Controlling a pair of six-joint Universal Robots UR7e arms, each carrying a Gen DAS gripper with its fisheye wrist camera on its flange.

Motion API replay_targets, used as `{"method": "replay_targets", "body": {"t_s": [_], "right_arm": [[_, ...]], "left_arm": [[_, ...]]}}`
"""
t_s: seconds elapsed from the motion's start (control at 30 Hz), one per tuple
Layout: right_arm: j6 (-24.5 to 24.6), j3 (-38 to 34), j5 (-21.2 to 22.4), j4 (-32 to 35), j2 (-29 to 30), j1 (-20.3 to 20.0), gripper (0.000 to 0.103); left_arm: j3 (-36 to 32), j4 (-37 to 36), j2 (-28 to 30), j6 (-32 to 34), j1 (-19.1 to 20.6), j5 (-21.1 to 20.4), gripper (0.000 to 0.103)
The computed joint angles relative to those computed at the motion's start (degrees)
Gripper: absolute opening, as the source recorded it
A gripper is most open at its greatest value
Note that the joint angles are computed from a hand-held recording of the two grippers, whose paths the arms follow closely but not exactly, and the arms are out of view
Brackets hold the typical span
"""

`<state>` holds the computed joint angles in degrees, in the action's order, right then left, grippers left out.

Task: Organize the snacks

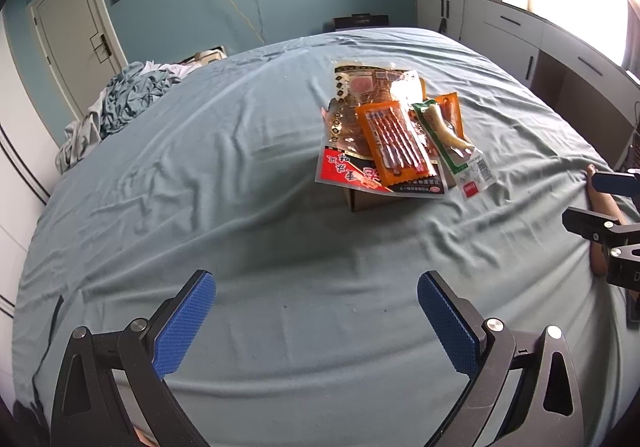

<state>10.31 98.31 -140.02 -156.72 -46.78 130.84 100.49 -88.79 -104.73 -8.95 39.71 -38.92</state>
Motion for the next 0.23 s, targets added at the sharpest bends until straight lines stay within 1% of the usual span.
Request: {"method": "replay_targets", "body": {"t_s": [0.23], "right_arm": [[0.9, -0.1, -0.1, 0.5, 0.1, 0.0, 0.064]], "left_arm": [[0.2, -0.2, -0.4, -0.2, -0.3, -0.9, 0.103]]}}
